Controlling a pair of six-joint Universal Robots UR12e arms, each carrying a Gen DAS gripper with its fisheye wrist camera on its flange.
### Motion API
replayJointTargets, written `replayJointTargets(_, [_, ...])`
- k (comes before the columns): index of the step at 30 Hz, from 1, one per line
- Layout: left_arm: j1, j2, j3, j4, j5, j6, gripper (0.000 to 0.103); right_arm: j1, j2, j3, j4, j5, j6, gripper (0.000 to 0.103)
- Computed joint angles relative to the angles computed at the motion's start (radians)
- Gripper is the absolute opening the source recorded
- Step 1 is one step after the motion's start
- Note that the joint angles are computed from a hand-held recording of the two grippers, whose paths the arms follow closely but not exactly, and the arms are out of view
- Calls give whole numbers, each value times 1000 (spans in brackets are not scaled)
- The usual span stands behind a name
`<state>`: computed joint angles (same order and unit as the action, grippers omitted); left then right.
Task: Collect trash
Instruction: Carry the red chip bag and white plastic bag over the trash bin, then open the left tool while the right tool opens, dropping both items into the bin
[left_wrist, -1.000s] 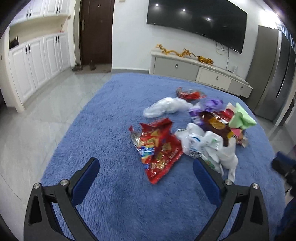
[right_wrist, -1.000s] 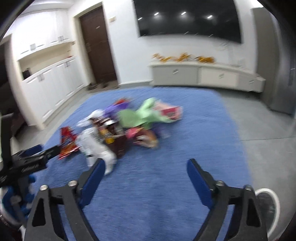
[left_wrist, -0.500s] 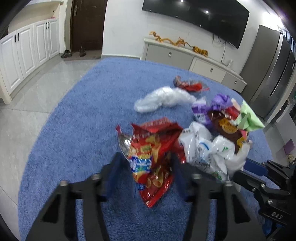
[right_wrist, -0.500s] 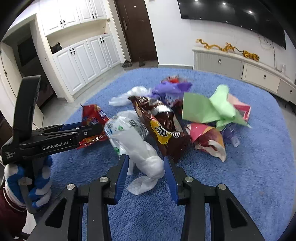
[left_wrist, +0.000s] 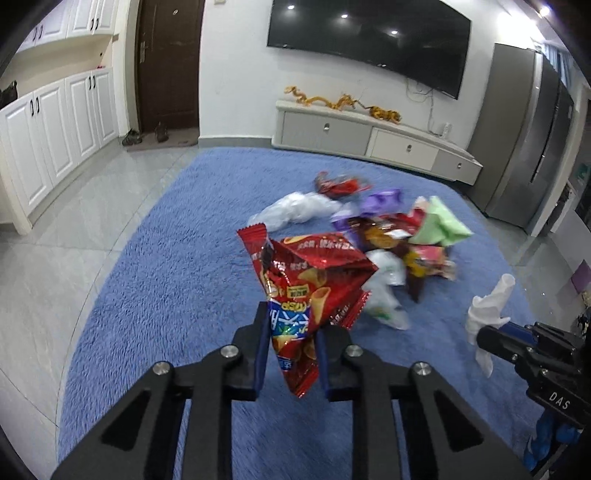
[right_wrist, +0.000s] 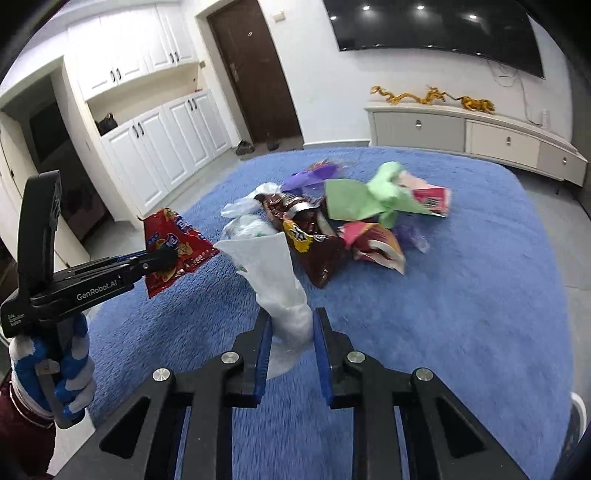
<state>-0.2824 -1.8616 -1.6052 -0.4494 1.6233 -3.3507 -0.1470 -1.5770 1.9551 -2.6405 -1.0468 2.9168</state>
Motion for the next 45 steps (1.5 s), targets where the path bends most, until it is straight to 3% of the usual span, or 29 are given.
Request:
replayJointTargets(9, [-60, 41, -18, 26, -13, 69, 20, -88, -109, 93, -84, 2, 86, 21])
replayJointTargets(16, [-122, 2, 57, -22, -74, 154, 20, -207, -201, 166, -117, -75, 164, 21])
replayJointTargets(23, [-217, -112, 229, -103, -148, 280, 20, -366, -264, 227, -93, -191, 271, 21])
replayJointTargets(29, [-291, -235, 405, -220, -194, 356, 20, -460, -248, 241, -31, -263, 350, 21])
replayJointTargets(37, [-367, -430, 696, -445, -209, 386, 21, -518, -176, 229, 1, -271, 402, 21])
replayJointTargets(45, [-400, -573, 912, -634, -238, 391, 22, -535, -111, 203, 60, -314, 440, 24])
